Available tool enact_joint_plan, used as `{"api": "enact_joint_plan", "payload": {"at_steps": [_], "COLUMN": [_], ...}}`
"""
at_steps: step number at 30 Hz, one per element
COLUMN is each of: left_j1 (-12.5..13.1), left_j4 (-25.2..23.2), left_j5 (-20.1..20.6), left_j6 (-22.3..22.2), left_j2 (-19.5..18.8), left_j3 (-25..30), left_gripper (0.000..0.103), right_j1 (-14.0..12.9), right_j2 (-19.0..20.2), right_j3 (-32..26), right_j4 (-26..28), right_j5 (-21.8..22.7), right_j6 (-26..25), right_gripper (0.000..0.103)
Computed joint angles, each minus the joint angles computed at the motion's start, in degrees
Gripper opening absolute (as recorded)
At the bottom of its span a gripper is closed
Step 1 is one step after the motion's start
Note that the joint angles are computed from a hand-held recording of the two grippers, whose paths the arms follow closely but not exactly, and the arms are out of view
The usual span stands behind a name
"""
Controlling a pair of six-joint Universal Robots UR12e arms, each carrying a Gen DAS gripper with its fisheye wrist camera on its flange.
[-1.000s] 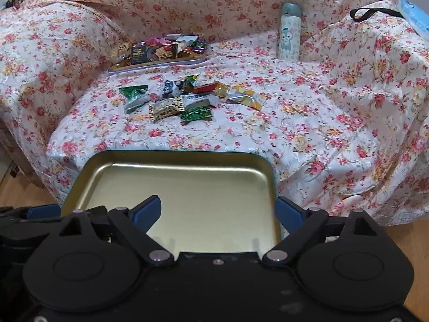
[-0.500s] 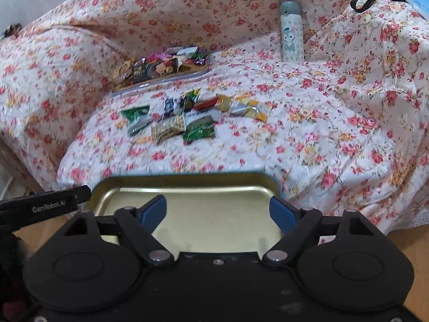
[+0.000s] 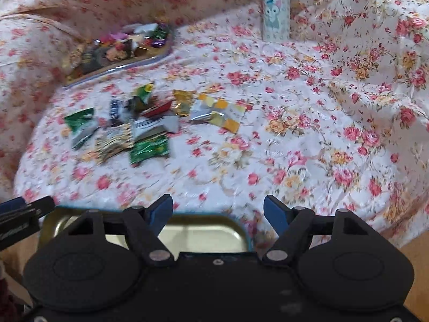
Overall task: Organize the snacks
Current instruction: 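Move the left tool to the green snack packet while the right tool approaches the yellow-white PASTA packet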
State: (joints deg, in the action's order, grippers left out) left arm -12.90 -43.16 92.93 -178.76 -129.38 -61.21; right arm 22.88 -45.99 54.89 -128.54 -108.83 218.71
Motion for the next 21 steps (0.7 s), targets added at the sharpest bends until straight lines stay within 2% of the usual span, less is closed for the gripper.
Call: {"api": "enact_joint_plan", "payload": {"at_steps": [6,9,12,17,21], "left_j1": [-0.13,0.17,0.4,0.57,0.76], "left_j4": [-1.19,-1.59,-2.65,-6.75,-10.13], "left_j5": [0.81,0.07,0.14,1.6,1.55], "left_j6": [0.3,-0.3,-0.89,-1.66,-2.28], "left_j2": [-3.18,-4.8,-6.55,-9.87,-12.13], "left_j3": [4.96,7.29,9.78,14.99,18.73], "left_gripper": [0.063,0.063,0.063,0.063,0.063], "right_j1": [-1.22,-1.64,-1.97,-2.47,-2.91], "right_j2": [3.06,4.18,5.45,7.37,9.64], "right_j3": [-5.17,-6.71,-8.42,-11.12,-15.51], "right_j4": [4.64,5.01,5.58,6.59,11.51], "right_j5": [0.25,0.46,0.55,0.88,1.71], "right_j6": [-0.7,-1.29,-2.05,-3.33,-3.42], "right_gripper": [0.074,0.068,0.067,0.067,0.067]}}
